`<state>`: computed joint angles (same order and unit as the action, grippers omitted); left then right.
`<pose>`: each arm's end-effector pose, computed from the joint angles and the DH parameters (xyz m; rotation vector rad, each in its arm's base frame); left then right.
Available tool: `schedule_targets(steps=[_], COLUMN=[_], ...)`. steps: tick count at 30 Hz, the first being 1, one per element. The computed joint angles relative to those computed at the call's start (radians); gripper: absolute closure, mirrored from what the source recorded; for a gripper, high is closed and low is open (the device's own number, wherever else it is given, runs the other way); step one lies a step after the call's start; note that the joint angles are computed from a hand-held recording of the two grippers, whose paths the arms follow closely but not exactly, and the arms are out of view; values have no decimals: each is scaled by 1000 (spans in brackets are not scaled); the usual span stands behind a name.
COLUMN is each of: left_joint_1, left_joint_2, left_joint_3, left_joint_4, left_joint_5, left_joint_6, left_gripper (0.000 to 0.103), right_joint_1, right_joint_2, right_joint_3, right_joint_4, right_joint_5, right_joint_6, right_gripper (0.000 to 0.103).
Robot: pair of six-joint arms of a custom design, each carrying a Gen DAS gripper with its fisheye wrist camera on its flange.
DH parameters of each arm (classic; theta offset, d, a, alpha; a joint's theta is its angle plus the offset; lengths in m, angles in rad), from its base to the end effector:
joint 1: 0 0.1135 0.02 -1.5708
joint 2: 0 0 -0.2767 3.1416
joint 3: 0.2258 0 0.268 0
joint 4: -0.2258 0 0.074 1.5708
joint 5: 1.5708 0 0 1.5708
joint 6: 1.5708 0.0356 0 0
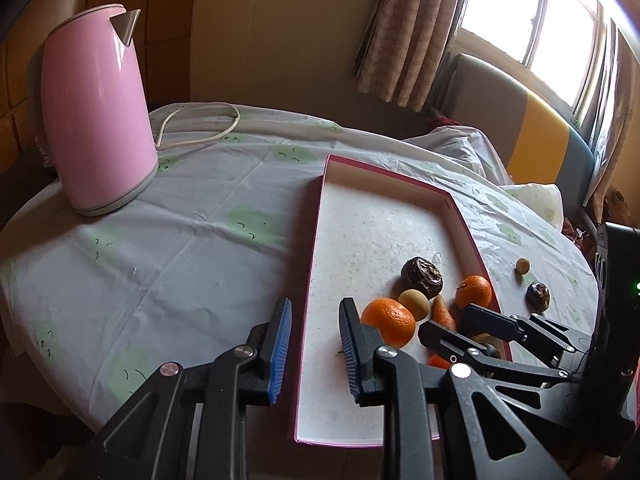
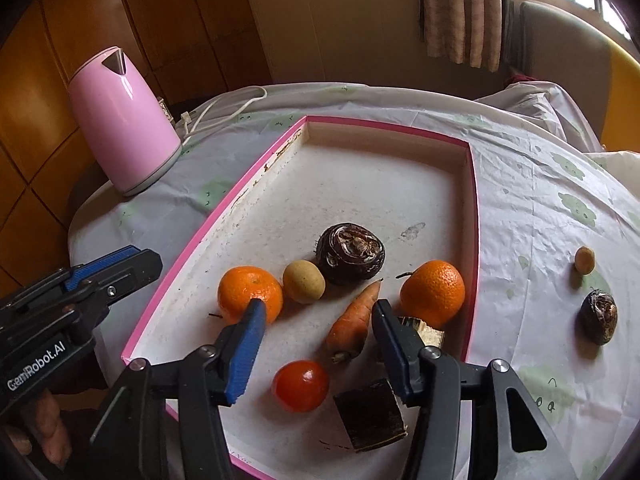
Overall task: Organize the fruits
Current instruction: 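Lower the root slice and yellow-brown fruit into the tray and open both grippers, then move the right gripper to the dark round tuber and grasp it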
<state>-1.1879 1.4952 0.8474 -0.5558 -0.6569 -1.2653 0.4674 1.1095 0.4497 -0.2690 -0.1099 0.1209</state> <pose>0.1249 -0.2519 0.1843 -0.2449 2.3950 -0.1437 0.1817 0.0961 0.1610 -0.4821 2.4864 0.3774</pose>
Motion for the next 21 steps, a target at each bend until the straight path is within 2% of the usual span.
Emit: schedule_targets(steps=[4, 6, 12, 14, 21], left_joint_1=[-6, -13, -30, -39, -64], left_joint_2=[8, 13, 33, 46, 81], left_joint_3=[13, 21, 45, 60, 100], left_joint_4=[-15, -19, -14, -20, -35], left_joint_5=[0, -4, -2, -5, -8], left_joint_6=[-4, -6, 1, -2, 7], left_gripper=[78, 78, 78, 78, 78], right_joint_1=[3, 2, 46, 51, -38], right_joint_2=[-57, -107, -275, -307, -411], right_joint_3=[-18, -34, -64, -67, -94], right_joint_4=[-17, -27, -80, -103, -169], right_joint_5=[14, 23, 159, 190, 158], right_joint_6=[5, 12, 16, 22, 25], right_gripper=[44, 29, 5, 5, 5])
